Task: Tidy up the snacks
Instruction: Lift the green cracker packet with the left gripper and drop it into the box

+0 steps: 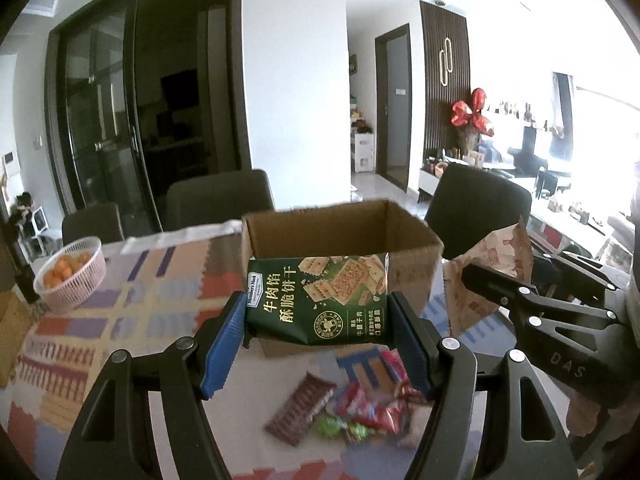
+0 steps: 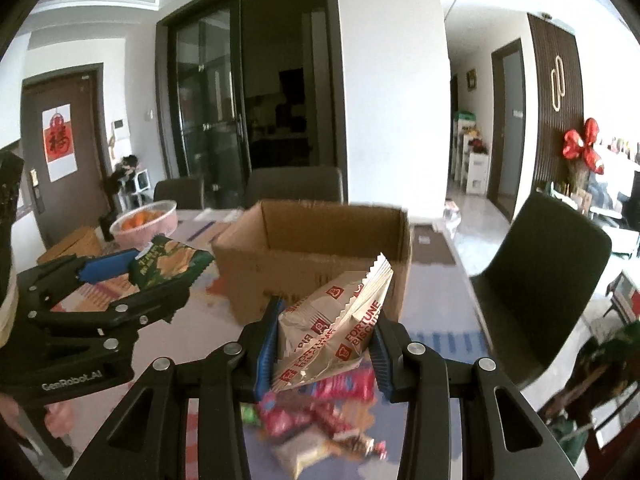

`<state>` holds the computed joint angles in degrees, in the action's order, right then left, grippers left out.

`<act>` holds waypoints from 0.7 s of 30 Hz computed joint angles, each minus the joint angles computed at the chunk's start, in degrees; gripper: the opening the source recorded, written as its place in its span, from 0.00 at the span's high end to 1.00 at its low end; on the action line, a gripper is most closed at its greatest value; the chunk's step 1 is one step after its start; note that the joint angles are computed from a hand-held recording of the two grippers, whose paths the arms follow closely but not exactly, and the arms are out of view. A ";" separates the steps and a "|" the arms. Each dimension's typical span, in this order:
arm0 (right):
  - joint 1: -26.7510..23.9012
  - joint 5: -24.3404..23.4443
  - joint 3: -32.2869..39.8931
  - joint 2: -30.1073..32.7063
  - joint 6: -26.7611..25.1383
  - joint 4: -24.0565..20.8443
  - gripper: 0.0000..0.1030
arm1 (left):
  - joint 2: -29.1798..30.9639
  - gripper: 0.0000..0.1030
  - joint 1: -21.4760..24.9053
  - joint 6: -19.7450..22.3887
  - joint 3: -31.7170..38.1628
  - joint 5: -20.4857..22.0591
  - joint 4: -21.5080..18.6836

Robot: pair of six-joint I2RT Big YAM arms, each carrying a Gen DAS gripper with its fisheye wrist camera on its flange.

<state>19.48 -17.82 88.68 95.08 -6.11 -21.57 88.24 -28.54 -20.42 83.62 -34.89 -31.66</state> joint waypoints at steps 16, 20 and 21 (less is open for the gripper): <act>1.11 0.65 21.49 12.78 -0.08 -8.40 0.60 | 9.41 0.32 7.77 3.25 16.00 8.18 -8.15; 1.46 0.64 27.16 16.29 -0.71 -12.24 0.60 | 12.24 0.32 9.38 2.58 20.12 10.46 -11.27; 1.45 0.64 28.86 17.32 -1.00 -13.41 0.60 | 12.96 0.32 9.72 2.33 21.09 10.82 -12.05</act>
<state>20.93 -17.18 117.54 112.39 -7.11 -34.98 101.20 -18.82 -18.09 104.71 -24.07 -43.71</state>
